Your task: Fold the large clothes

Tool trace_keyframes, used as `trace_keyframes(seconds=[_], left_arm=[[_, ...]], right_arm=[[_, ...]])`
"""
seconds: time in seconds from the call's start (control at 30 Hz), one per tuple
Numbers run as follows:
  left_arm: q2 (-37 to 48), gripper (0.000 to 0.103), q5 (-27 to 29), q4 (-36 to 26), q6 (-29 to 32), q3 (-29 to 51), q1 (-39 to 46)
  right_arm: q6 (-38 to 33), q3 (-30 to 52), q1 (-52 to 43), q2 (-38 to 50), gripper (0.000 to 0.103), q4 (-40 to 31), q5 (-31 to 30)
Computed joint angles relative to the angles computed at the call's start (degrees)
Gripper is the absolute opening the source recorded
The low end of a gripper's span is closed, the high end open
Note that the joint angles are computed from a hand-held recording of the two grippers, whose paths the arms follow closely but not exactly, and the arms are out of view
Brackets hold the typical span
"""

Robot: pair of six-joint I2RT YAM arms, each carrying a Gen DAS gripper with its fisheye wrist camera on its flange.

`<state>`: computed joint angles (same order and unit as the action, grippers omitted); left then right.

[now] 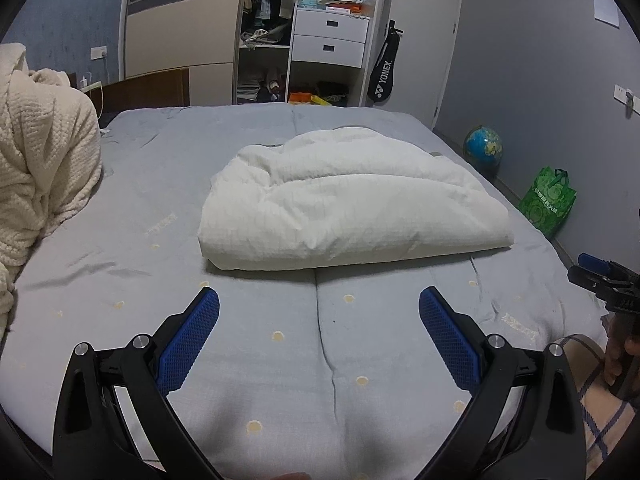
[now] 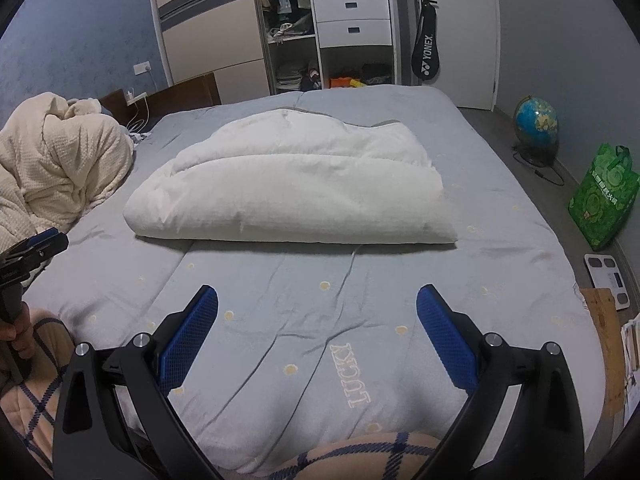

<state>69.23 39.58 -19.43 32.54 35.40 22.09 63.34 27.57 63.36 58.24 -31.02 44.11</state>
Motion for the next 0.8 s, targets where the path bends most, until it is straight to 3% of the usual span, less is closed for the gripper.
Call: trace_keyframes(seconds=[0.8], left_arm=[[-0.26,0.097,-2.30,0.15,0.46,-0.80,-1.48]], right_arm=[[-0.74,0.89,0.71,2.38,0.095,-0.02,0.34]])
